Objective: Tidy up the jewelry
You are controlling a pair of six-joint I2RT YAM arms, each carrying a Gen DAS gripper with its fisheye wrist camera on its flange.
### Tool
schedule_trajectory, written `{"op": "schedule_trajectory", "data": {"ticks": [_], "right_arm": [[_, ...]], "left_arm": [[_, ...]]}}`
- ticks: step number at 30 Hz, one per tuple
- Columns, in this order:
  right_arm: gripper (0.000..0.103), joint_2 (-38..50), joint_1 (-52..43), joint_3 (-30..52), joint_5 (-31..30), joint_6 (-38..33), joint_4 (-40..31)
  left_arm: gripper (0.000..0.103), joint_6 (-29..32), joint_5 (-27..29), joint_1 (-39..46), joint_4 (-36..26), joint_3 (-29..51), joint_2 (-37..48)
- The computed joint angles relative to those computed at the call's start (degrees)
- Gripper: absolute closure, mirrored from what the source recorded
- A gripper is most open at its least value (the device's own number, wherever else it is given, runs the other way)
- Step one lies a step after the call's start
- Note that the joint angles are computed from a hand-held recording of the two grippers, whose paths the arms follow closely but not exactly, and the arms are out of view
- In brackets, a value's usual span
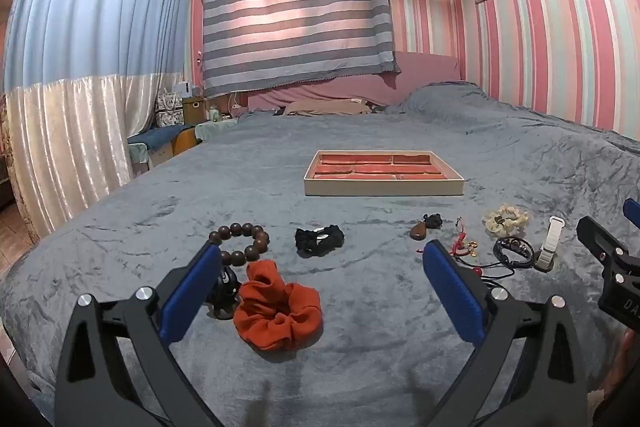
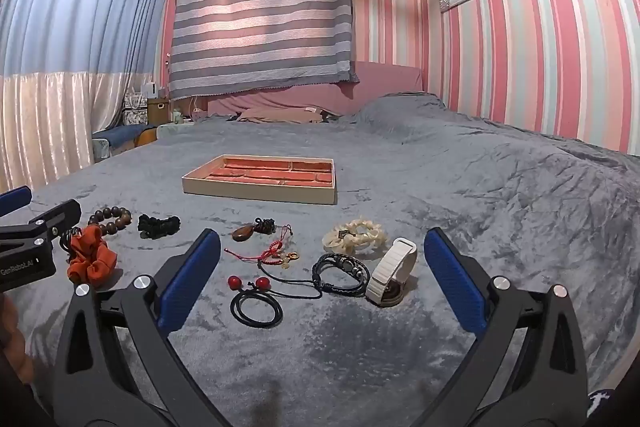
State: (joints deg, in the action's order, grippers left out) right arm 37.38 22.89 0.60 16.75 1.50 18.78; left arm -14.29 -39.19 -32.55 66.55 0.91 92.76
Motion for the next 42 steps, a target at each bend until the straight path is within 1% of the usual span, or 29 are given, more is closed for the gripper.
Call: {"op": "schedule_trajectory", "data": {"ticks": [27,33,34,38,39,42], "right_arm": [[0.004,-0.27,0.44,-0.02,0.49,-0.03,-0.26],[0.004,1.29,0.51,-0.02,0.58,-0.10,1.40],[0.004,-1.22,0.18,-0.21,0.31,-0.20,-0.88],[0.004,-0.75,0.32,-0.13,0.37,-0.21,-0.56],[0.004,-3.66,-0.44,-0.39,-0.30,-0.40,-3.14],[0.004,-3.48,-0.38,-0.38,-0.25,-0.38,-2.98]], "left_arm": [[0.004,-0.18,0.06,-0.09,-1.18,0.08,-0.69],[0.004,-0.14,-0.03,-0.13,-1.29,0.11,-0.74],[0.004,-0.21,0.07,-0.09,-1.33,0.08,-0.80],[0.004,-0.18,0.03,-0.10,-1.39,0.12,-0.79],[0.004,-0.18,0.03,-0.10,-1.39,0.12,-0.79],[0.004,-0.28,0.00,-0.16,-1.78,0.11,-1.08]]}}
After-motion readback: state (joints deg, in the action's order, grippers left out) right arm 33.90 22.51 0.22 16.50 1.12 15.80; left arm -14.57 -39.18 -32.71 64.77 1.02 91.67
